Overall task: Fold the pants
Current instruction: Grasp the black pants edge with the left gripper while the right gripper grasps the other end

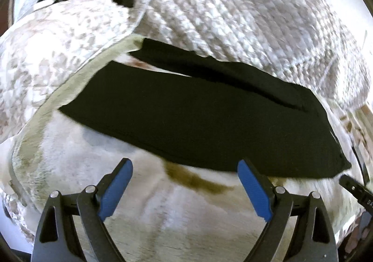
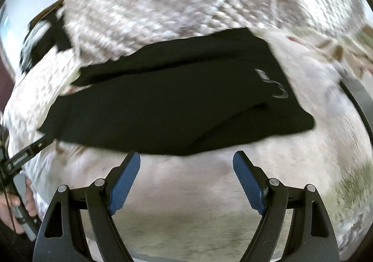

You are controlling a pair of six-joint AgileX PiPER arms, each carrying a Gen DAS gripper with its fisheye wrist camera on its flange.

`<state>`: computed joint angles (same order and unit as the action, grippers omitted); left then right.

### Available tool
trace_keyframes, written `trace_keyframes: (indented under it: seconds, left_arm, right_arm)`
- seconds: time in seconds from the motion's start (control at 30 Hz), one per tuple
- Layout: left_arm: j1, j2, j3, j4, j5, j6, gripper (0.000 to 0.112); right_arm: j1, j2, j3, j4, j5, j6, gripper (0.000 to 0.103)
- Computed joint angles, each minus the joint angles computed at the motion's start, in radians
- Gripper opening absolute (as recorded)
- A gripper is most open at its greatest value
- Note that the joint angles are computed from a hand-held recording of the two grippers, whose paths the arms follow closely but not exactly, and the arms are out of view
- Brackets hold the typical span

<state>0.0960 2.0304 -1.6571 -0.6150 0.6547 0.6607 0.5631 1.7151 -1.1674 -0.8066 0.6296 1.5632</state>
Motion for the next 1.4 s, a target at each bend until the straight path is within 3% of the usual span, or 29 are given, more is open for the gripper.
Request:
trace_keyframes:
  seconds: [0.07,0.17,0.3,0.5,0.6,0.67,0.7,0.8,0.87,0.9,1.1,1.4]
  left_arm:
    - [0.02,0.031,-0.047,0.014,0.028,-0.05,0.093]
    - [0.047,0.086,-0.13,0.03,0.075,-0.13,0.093]
    - [0.073,0.156,-0.248,0.004,0.142,-0.184,0.093]
    - [0.088,0.336,-0.567,0.044,0.26,-0.355,0.091]
    - [0.066,0.36,-0.605,0.108,0.22,-0.394,0.087]
    - [0.044,0.354,-0.59,0.19,0.172,-0.434,0.07]
    - [0.04,0.357,-0.594,0.218,0.164,-0.454,0.066]
    - [0.037,0.389,-0.658,0.268,0.18,-0.514,0.037]
    - [0.048,0.414,-0.705,0.269,0.206,-0.532,0.008]
    - [0.055,0.421,-0.72,0.248,0.22,-0.525,0.005]
    - [0.088,0.261,-0.487,0.123,0.15,-0.379,0.004]
    - [0.213,-0.007,-0.053,-0.048,0.11,-0.096,0.004]
  right_arm:
    - [-0.035,-0.028,0.047,0.006,-0.04,0.052,0.082]
    - [-0.114,-0.064,0.113,0.02,-0.181,0.124,0.082]
    - [-0.175,-0.049,0.084,0.044,-0.202,0.14,0.081]
    - [-0.277,-0.023,0.079,0.027,-0.285,0.244,0.053]
    - [-0.283,-0.005,0.062,-0.01,-0.271,0.289,0.044]
    - [-0.279,0.002,0.05,-0.021,-0.234,0.303,0.02]
    - [-0.284,0.0,0.058,-0.039,-0.231,0.334,0.017]
    - [-0.31,-0.011,0.096,-0.073,-0.285,0.403,0.012]
    - [-0.31,-0.013,0.096,-0.089,-0.284,0.413,0.007]
    - [-0.308,-0.016,0.095,-0.098,-0.281,0.415,0.006]
    - [-0.267,-0.127,0.154,-0.14,-0.259,0.447,0.005]
    - [-0.072,-0.334,0.338,-0.063,-0.098,0.516,0.005]
